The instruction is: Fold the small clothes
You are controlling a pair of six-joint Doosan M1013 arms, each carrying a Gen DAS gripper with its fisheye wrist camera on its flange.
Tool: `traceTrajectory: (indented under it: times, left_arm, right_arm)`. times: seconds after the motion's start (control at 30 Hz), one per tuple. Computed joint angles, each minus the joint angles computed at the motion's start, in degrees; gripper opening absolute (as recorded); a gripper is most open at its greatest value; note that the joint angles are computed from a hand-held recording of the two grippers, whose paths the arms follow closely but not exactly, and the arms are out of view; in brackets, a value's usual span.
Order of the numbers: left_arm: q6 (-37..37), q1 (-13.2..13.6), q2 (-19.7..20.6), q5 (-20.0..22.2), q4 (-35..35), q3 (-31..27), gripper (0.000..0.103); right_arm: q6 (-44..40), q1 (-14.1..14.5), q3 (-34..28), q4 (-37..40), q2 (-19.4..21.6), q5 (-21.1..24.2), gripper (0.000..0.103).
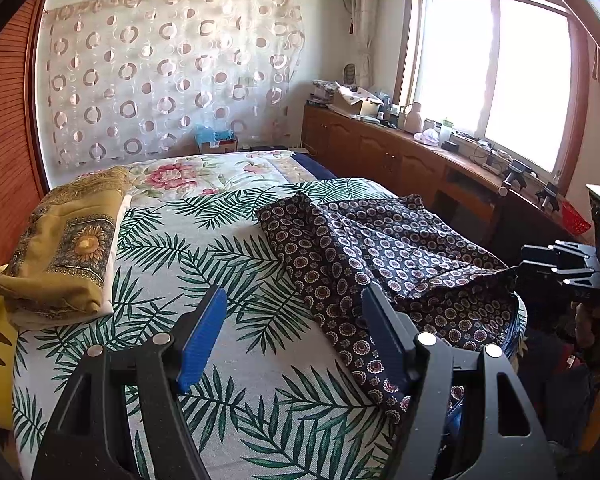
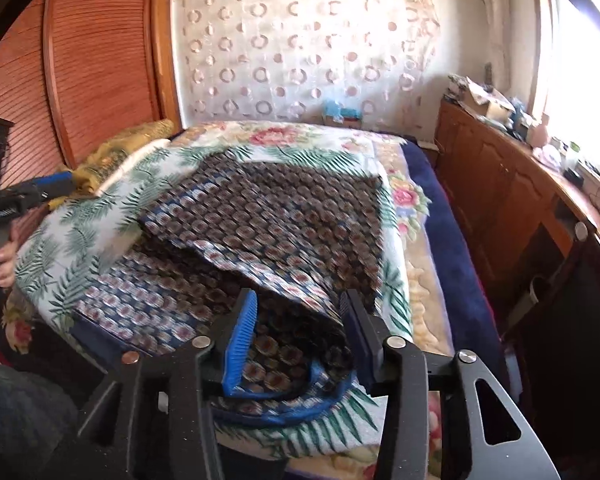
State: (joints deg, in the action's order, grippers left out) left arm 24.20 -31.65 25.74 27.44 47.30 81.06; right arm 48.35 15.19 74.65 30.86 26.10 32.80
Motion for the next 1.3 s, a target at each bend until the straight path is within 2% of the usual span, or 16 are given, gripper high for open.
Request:
traceTrajectory:
  times: [0.2, 0.3, 0.43, 0.53, 0.73, 0.8, 0.93, 1.0, 1.1, 1.2, 1.3]
  left_arm:
    - [-0.5, 0.0, -0.1, 0.1, 0.1, 0.3, 0.071]
    - [-1.3, 0.0, -0.2, 0.2, 0.7, 0.6, 0.071]
    - [-2.0, 0.1, -0.4, 0.2, 0.9, 1.1, 0.071]
    - [-1.9, 0.2, -0.4, -0.1, 0.5, 1.3, 0.071]
    - [2.3, 0.4, 0.6, 0.6, -3.8, 0.8, 0.071]
    - [3.8, 0.5, 0.9, 0.5, -5.8, 0.5, 0.071]
    - [5.0, 0.5, 1.3, 0.4, -7.6, 0.4, 0.071]
    - [6.0, 0.5, 1.6, 0.6, -8.6, 0.1, 0.071]
    - [7.1, 0.5, 1.8, 0.7, -9.5, -0.2, 0.071]
    - [7.7, 0.3, 2.0, 1.0, -9.7, -0.3, 0.071]
    - [8.3, 0.3, 2.2, 1.2, -10.2, -0.4, 0.071]
  right_arm:
    - [-6.0, 2.0, -4.0, 4.0, 2.6, 2.4, 0.047]
    - [-7.0, 3.3, -8.4, 4.0, 5.6, 5.9, 0.047]
    - [-8.7, 4.5, -15.0, 3.9, 10.1, 13.8, 0.047]
    - [-7.9, 5.7, -20.2, -0.1, 13.4, 19.4, 0.047]
    - [-4.1, 7.1, -25.9, -9.1, 17.2, 23.2, 0.047]
    - [-3.8, 7.4, -26.8, -10.8, 17.9, 23.9, 0.046]
    - [-5.7, 7.4, -26.1, -9.0, 17.8, 23.1, 0.046]
    - [-6.6, 7.0, -25.9, -7.7, 17.6, 23.1, 0.039]
    - [-7.2, 6.7, -24.7, -7.0, 16.9, 22.3, 0.009]
    - [-6.5, 6.5, -23.2, -7.2, 16.1, 20.1, 0.005]
    - [-7.6, 6.2, -20.3, -5.4, 14.2, 15.4, 0.005]
